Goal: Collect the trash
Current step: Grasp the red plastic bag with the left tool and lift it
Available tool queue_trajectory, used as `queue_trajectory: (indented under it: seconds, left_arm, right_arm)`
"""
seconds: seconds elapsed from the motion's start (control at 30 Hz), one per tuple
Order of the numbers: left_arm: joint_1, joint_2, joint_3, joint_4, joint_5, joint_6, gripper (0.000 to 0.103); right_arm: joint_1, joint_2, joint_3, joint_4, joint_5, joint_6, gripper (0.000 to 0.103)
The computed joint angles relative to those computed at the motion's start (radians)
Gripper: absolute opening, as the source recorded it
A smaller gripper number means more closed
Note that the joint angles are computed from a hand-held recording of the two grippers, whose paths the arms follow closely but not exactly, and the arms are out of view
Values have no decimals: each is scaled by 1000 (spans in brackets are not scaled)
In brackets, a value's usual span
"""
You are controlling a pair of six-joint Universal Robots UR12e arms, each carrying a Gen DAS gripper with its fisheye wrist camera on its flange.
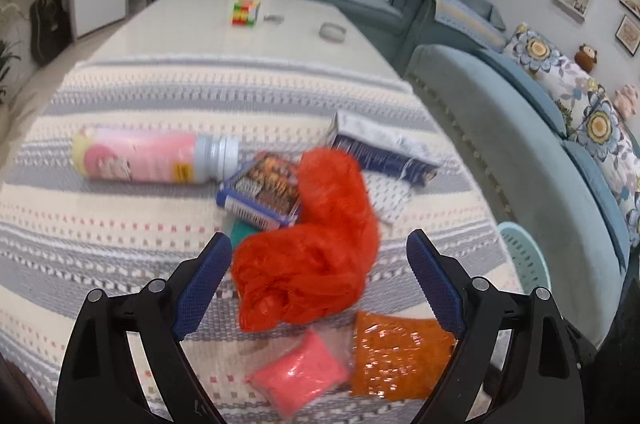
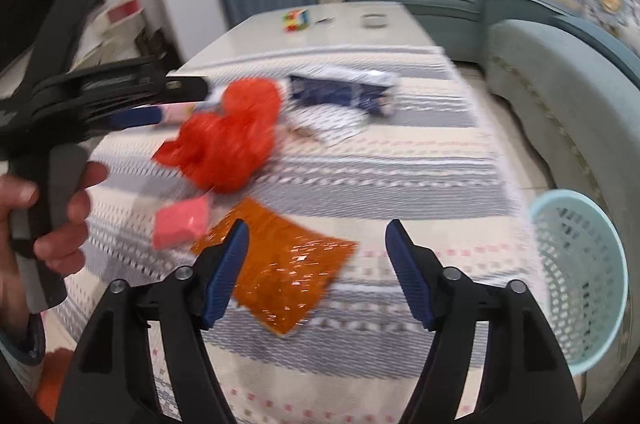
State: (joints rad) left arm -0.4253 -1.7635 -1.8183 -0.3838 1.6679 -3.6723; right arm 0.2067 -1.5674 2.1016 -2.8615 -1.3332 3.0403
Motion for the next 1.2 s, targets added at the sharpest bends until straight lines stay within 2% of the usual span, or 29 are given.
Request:
queue_trajectory:
  seconds: [0.13, 0.2, 0.4, 0.57, 0.8, 0.9, 0.93, 0.97, 1.0, 1.07, 1.17, 1.2]
  left_arm:
    - [0, -28, 11, -40, -4, 7, 85]
    - [5, -41, 17, -47, -12, 20, 79]
    - [20, -57, 21, -48, -55, 11, 78]
    - [13, -63, 28, -76, -47, 21, 78]
    - [13, -60, 23, -62, -58, 14, 61]
    - [11, -56, 18, -48, -60, 13, 55]
    - [9, -55, 17, -45, -55, 19, 54]
    - [7, -53, 16, -42, -52, 22, 52]
    - [6, -52, 15, -38, -52, 24, 50]
    - [4, -48, 9, -13, -57, 32, 48]
    - [1, -41, 0, 31, -61, 37, 46]
    - [0, -39, -2, 45, -62, 41, 45]
  right_arm:
    - [7, 12, -2, 26, 13, -23, 71]
    - [9, 16, -3, 42, 16, -34, 72]
    - [23, 26, -6, 69, 11, -73, 77]
    - [45, 40, -16, 87, -15, -105, 79]
    - [71, 51, -17, 85, -60, -126, 81]
    - [85, 56, -22, 84, -112, -112, 81]
    - [90, 57, -21, 77, -128, -111, 77]
    - [99, 60, -22, 71, -159, -110, 68]
    - [101, 59, -21, 67, -164, -110, 66]
    - [97, 53, -14, 48, -150, -109, 41]
    - [91, 48, -6, 19, -166, -81, 12]
    - [84, 44, -2, 12, -161, -69, 9]
